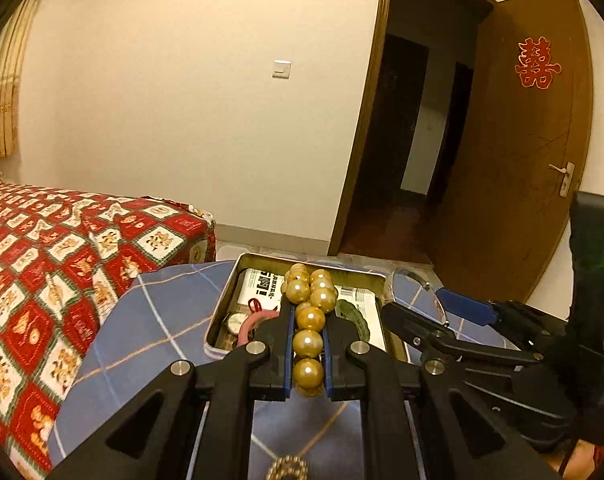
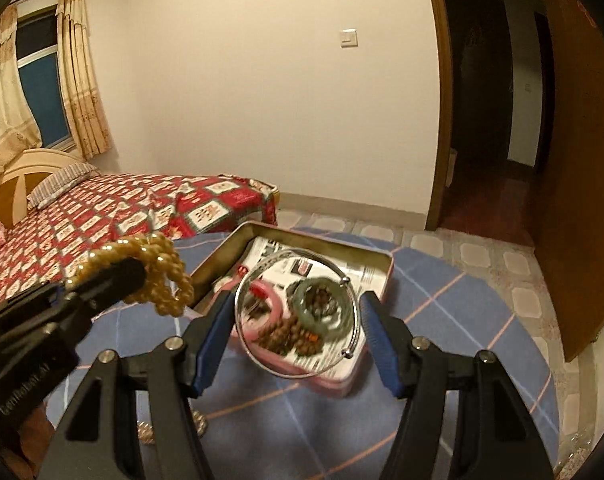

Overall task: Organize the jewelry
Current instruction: 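Carry the silver bangle and gold pearls into the tin and release both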

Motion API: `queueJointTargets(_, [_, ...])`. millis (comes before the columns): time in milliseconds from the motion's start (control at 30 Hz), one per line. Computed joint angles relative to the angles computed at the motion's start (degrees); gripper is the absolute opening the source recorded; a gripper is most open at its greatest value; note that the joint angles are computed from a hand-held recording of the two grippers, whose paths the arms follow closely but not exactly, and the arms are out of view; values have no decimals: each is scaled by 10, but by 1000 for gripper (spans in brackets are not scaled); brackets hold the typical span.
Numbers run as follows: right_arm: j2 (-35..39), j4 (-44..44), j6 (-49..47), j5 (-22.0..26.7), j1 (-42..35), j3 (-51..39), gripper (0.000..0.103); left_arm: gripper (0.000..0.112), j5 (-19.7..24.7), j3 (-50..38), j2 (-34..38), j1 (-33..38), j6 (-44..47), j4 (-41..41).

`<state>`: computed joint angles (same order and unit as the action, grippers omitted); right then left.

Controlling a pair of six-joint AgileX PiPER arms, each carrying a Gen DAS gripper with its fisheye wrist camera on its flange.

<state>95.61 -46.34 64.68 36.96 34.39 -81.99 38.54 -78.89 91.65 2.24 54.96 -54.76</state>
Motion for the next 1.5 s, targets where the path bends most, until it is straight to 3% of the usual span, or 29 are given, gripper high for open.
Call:
queueJointTargets(467, [98,106,-70,-19,-89,-101,67,10,-20,-132,132,-49,-122,87])
queueJointTargets(833, [154,171,-144,-7,-115,-158,67,10,-19,-185,191,-67,-188,142])
queueJointTargets(1167, [158,187,-157,-22,-123,-152,68,10,-12,-209,218,-74,-257,212])
queueJointTargets(1300, [146,192,-146,-50,-129,-129,70,11,-11,-216,223,-88,-310,285])
queueJointTargets(1400, [136,184,-129,-75,-129,-111,75,27,7,-229,226,-93,-340,316])
queueJointTargets(1467, [127,148,-94,-84,-124,-98,75,63,-1,-219,218,-94,-345,318])
queueJointTargets(1500, [125,134,-80,-87,-122,-95,75,68,-17,-204,208,-93,-341,314])
